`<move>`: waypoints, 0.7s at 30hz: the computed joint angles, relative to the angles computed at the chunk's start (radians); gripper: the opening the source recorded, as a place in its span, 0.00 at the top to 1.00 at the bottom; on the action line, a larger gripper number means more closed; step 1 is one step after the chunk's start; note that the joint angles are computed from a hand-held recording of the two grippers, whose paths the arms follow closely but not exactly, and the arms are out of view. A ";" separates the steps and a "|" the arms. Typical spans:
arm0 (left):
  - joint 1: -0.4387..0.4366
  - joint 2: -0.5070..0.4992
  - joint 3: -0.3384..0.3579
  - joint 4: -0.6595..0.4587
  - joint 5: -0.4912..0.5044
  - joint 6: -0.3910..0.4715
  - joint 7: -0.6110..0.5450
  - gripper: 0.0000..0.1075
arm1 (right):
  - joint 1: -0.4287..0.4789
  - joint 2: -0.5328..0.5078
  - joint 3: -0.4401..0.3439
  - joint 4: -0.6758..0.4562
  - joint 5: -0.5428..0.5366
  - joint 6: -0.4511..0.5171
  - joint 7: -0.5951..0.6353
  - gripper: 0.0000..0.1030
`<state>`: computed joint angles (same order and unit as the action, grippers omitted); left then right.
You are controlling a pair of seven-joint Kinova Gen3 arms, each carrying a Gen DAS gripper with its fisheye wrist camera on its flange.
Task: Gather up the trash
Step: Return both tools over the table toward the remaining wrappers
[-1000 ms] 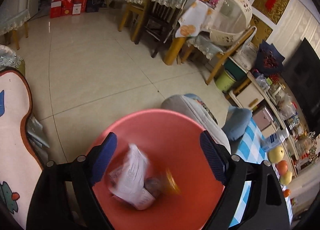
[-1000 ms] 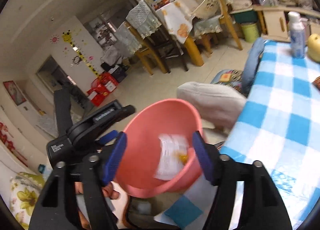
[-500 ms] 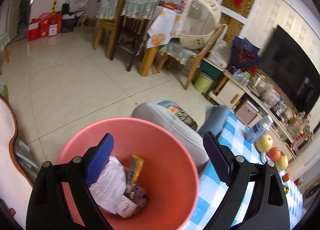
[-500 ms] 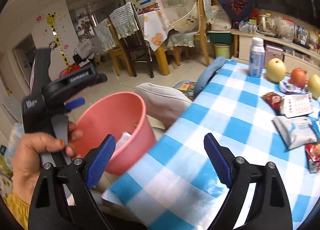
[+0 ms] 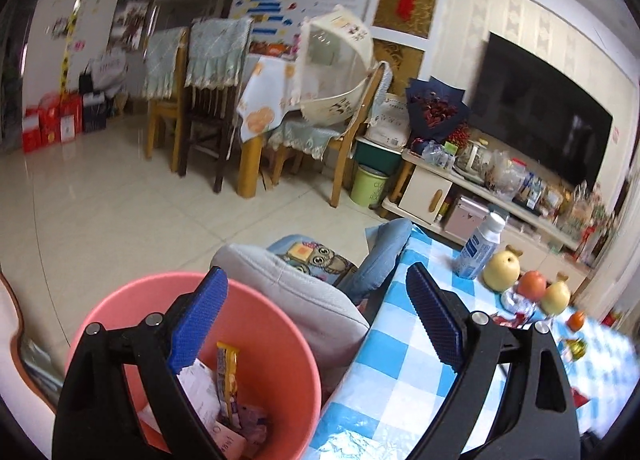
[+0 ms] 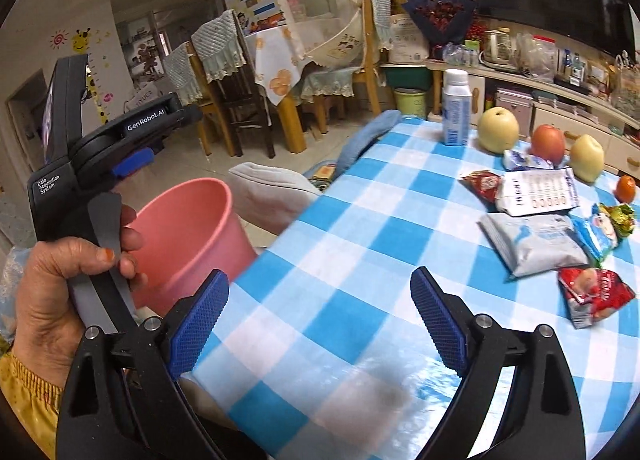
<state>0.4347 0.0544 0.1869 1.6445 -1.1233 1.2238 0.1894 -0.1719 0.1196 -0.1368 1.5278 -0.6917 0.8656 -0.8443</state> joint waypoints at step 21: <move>0.178 0.196 -0.077 -0.197 -0.038 -0.020 -0.240 0.15 | 0.118 -0.023 0.065 0.057 -0.130 -0.026 0.169 0.10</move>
